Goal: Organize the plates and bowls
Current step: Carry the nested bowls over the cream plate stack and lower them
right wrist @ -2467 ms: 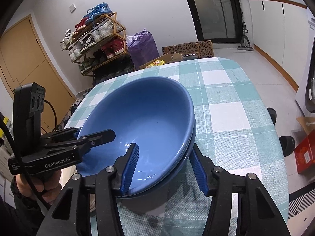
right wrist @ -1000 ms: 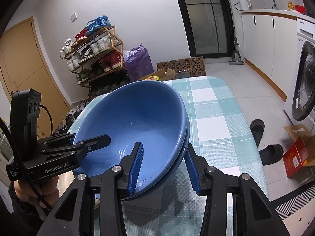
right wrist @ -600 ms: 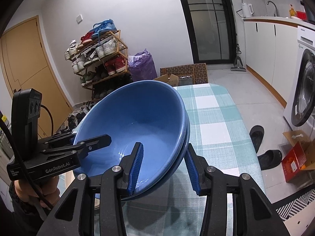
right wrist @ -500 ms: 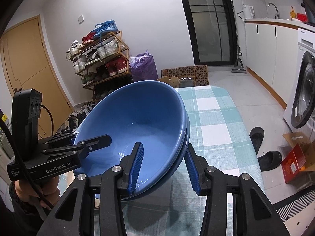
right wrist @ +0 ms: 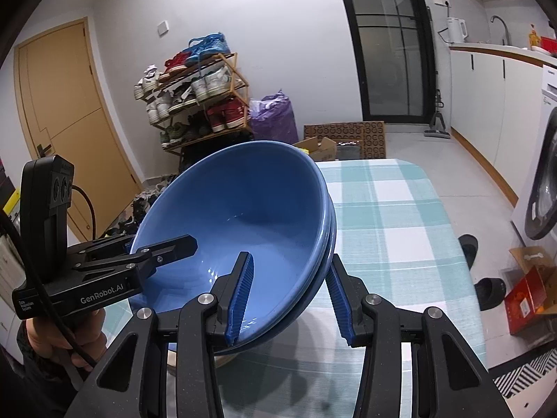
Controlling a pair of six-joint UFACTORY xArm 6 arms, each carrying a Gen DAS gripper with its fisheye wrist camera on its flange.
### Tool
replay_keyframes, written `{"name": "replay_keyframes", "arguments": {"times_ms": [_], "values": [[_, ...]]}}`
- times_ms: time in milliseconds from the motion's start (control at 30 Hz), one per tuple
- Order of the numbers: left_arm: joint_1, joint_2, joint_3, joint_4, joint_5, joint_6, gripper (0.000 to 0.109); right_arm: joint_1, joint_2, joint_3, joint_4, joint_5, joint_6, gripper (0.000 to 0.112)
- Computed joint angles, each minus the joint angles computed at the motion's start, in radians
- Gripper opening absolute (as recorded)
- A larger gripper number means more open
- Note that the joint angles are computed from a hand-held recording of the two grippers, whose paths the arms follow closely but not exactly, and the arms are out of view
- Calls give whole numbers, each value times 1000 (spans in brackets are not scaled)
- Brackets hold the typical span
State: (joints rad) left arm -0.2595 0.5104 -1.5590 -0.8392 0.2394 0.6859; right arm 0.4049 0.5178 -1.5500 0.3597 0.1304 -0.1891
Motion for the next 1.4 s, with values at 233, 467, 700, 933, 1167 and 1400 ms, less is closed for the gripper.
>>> {"name": "replay_keyframes", "arguments": {"times_ms": [233,467,700,933,1167,1400], "values": [[21,-43,67,-70,-36,51,32,36,30,-48,0,27,-7,43],[43,-58,106,-110,-61,69,32,62,77,-109,6,58,-17,43],[69,-54,124,-139,-78,75,32,83,142,-197,1,100,-19,43],[88,-39,130,-127,-89,48,32,96,224,-304,-9,154,-8,43],[103,-11,117,-116,-78,24,32,98,289,-385,-4,196,-7,43],[112,18,95,-63,-72,-38,32,92,345,-459,4,239,-7,43]]}}
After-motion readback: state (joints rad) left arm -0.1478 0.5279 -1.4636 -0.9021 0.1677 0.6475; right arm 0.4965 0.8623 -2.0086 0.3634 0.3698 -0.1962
